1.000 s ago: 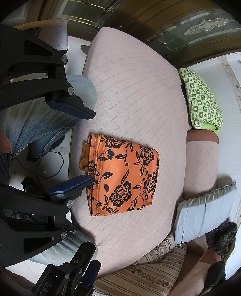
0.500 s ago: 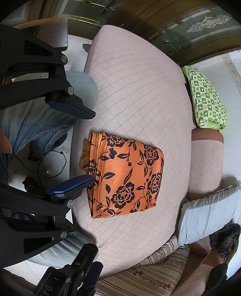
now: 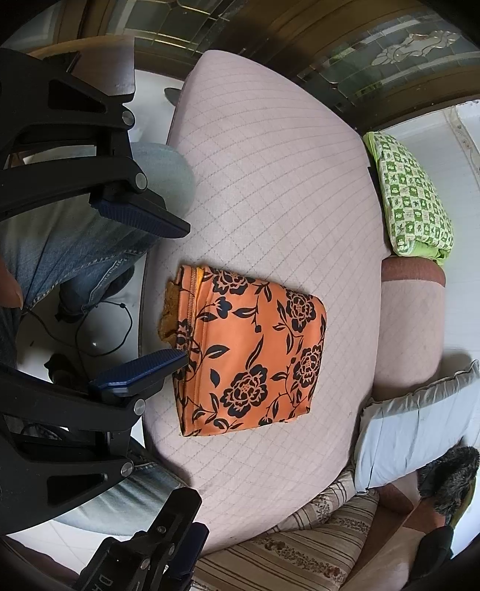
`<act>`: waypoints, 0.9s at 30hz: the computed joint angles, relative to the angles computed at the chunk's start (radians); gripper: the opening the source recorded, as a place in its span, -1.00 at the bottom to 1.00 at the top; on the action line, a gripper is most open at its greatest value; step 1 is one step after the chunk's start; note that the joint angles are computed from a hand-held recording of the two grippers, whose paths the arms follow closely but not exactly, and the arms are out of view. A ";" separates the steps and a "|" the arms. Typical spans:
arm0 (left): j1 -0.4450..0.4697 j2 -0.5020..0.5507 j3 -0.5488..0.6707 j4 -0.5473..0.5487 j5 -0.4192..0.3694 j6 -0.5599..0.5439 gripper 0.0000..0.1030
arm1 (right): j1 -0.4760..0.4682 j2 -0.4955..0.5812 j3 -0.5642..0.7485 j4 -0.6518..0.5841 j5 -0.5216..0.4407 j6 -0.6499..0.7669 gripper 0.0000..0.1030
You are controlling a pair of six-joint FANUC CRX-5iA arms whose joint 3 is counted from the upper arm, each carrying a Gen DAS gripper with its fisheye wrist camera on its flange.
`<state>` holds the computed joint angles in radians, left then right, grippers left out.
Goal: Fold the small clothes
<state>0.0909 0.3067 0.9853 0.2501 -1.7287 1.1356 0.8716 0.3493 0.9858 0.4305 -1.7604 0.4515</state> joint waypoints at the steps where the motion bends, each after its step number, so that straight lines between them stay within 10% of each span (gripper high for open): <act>1: 0.000 0.003 0.004 0.001 -0.002 -0.001 0.22 | -0.001 0.000 0.001 -0.001 0.000 0.001 0.23; 27: -0.010 0.034 0.034 -0.020 -0.021 -0.004 0.22 | -0.023 0.017 0.020 -0.036 -0.007 0.004 0.23</act>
